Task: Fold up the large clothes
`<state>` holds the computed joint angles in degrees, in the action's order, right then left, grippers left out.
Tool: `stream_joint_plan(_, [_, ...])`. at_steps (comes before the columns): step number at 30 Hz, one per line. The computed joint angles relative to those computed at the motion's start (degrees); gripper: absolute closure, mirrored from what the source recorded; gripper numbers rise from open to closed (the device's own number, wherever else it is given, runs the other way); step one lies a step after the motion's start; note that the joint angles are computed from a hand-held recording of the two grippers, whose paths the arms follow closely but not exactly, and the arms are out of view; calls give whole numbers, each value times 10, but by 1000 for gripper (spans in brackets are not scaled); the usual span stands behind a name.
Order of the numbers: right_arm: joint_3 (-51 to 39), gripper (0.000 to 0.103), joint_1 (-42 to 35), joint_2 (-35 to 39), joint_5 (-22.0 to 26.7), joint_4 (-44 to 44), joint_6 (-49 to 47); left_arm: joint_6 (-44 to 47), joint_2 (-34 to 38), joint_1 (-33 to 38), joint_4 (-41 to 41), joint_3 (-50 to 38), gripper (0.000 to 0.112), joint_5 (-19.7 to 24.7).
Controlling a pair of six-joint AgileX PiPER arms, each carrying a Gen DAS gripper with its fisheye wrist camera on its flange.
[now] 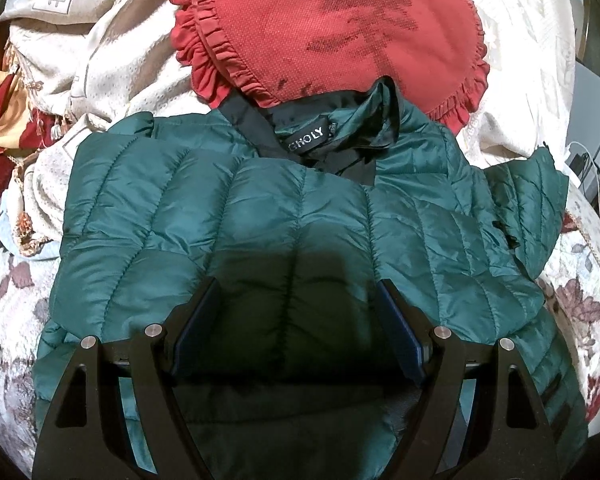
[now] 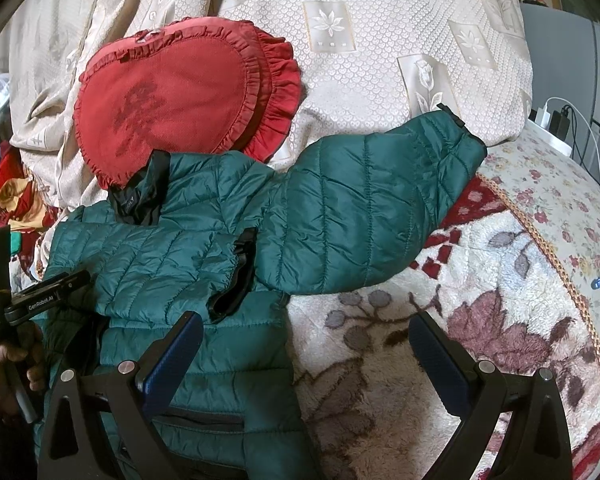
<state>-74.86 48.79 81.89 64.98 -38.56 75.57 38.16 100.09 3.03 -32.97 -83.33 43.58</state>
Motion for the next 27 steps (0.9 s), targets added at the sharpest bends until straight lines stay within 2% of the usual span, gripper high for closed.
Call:
stream_joint_plan(7, [1, 1, 1, 2, -2, -1, 1, 8, 4, 6, -12, -6, 33, 7])
stream_joint_plan(20, [-1, 1, 2, 3, -1, -1, 1, -38, 3, -18, 65, -5, 33, -12])
stream_joint_plan(27, [-3, 1, 3, 5, 1, -2, 1, -25, 1, -23, 69, 1, 33, -17])
